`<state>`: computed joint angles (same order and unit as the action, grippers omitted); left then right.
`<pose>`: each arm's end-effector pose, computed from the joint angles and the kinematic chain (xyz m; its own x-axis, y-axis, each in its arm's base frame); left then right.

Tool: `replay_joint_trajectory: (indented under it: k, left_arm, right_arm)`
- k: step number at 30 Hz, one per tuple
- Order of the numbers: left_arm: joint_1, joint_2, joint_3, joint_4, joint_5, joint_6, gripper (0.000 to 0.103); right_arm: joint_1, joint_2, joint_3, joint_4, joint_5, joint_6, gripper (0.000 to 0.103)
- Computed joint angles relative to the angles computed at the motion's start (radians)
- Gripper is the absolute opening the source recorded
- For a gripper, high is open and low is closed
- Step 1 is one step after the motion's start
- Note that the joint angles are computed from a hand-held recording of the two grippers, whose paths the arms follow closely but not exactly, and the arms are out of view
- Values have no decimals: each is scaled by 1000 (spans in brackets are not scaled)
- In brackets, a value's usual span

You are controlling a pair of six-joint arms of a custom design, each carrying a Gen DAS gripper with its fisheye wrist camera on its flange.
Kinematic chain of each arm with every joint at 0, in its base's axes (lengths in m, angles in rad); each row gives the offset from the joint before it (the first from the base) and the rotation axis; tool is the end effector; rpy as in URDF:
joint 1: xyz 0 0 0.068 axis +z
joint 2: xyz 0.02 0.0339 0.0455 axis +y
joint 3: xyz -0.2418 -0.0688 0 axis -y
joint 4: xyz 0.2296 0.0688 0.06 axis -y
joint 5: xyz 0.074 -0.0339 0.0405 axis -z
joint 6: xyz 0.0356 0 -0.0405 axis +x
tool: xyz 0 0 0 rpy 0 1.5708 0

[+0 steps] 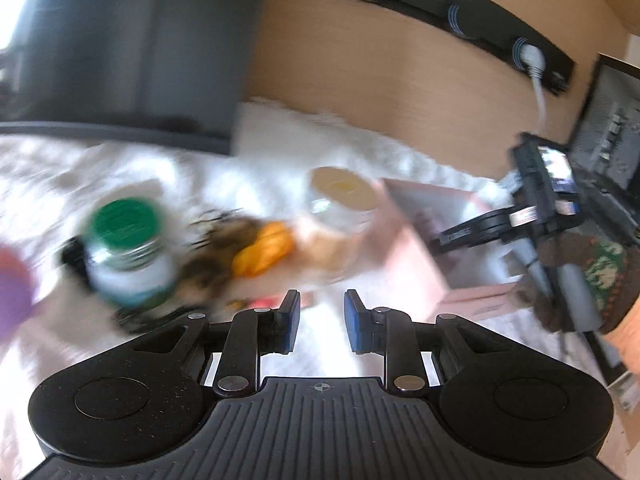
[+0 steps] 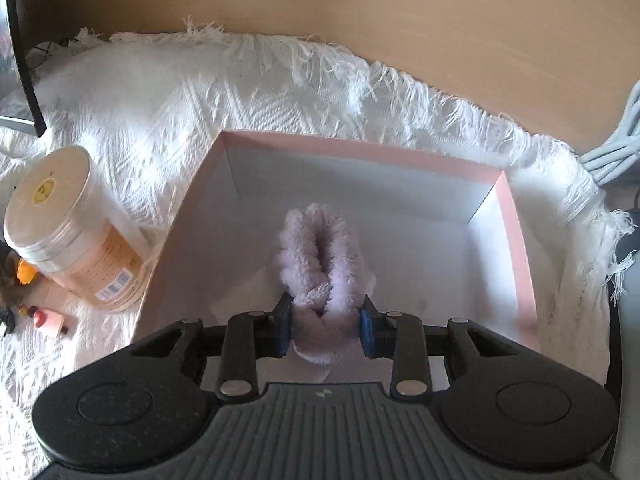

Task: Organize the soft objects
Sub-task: 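Carry the lavender scrunchie into the pink box and open the right gripper, then grasp the purple-and-pink round sponge with the left gripper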

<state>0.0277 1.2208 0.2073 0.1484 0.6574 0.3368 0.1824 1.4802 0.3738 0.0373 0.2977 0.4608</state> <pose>0.1762 -0.0169 0.0997 -0.5944 0.2452 -0.7658 0.6047 0.7642 -0.2247 0.2050 0.0272 0.0812 -0.7877 0.2870 -0.5451 0.3523 0.9357 -0.0165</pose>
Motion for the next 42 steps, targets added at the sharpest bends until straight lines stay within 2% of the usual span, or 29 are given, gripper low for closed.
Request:
replay_joint_trajectory:
  k: [1,4,6,8,9,11,12,14,18,21,22,24,26,28,30,32,33,38,40,42]
  left_arm:
    - [41,6,2,-18,9,29,27]
    - [169,70,24,-51,36,147,27]
    - [226,113,45,-65,58,203,27]
    - [268,154,73,-78,75,234,27]
    - [291,173,88,-76,81,247,27]
    - [320,182,100,-64,80,254,27]
    - [337,195,110,-54,83,254,27]
    - [376,221,140,-44,95,250,27]
    - [447,284,186,39,100,204,27]
    - [505,350,213,133,99,136,27]
    - [522,379,233,156,90,105,27]
    - [551,431,283,149,90,90,27]
    - [573,485,356,89,109,118,27]
    - [585,512,396,65,121,133,27]
    - [595,522,407,91,131,123,27]
    - [601,537,438,81,147,150,27]
    - [599,543,449,70,156,186,27]
    - [602,549,495,-40,200,541,27]
    - [598,554,547,-151,193,666,27]
    - [585,546,541,-145,168,741,27]
  right_arm:
    - [13,-26,-19,7,6,11,34]
    - [63,-150,-73,-27,76,44,50]
    - [119,-238,-106,-59,159,86,52]
    - [200,-366,-155,-122,262,159,53]
    - [277,-440,-165,-193,331,231,54]
    - [441,-535,-183,-291,479,386,63]
    - [525,-542,-174,-341,552,470,66]
    - [701,-460,-118,-453,678,664,71]
    - [900,-257,25,-567,741,859,71]
    - [970,-170,79,-489,714,848,71]
    - [979,-154,84,-425,692,804,71]
    - [988,-103,105,-319,633,713,71]
    - [1001,-6,163,-267,593,639,71]
    - [1019,88,221,-239,591,572,71]
    - [1037,169,285,-243,595,522,71]
    - [1059,205,316,-233,585,493,71]
    - [1060,209,318,-217,574,477,71]
    - [1077,238,334,-213,550,475,71]
    - [1078,243,334,-223,545,483,71]
    - [1076,239,331,-224,538,489,71]
